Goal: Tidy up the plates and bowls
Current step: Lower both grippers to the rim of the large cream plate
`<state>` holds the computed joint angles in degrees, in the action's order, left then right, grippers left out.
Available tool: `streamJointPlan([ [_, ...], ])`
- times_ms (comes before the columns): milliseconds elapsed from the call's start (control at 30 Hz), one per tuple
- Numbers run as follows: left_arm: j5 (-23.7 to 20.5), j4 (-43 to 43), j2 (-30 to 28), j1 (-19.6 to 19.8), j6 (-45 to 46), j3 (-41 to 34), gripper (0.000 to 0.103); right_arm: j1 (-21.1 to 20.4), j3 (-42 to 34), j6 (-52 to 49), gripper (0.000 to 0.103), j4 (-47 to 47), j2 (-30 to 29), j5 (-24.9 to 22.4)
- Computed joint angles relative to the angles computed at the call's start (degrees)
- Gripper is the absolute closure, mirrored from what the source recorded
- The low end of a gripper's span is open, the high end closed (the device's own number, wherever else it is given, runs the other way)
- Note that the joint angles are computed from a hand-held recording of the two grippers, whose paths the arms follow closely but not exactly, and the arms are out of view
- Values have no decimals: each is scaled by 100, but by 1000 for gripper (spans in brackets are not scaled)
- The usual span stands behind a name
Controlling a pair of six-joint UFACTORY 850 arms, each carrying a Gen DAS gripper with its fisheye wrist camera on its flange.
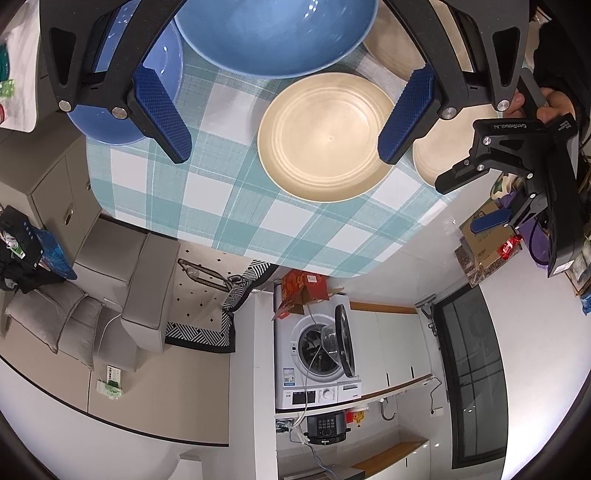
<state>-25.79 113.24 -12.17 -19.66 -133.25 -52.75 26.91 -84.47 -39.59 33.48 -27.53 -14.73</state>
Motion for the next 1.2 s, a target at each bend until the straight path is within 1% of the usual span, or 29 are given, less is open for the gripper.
streamJointPlan([
  [133,165,-96,-88,82,66,-84,0,-4,-178,280,0,-253,-166,-135],
  [400,299,-129,-254,142,198,-213,0,1,-593,970,0,-911,-551,-473],
  [667,424,-174,-392,209,290,-315,0,50,-872,1375,0,-1333,-815,-594],
  [967,568,-461,-620,295,601,-507,0,55,-1256,1838,0,-1839,-1167,-825],
  [1200,677,-784,-809,347,940,-657,0,27,-1635,2111,0,-2123,-1460,-1159],
])
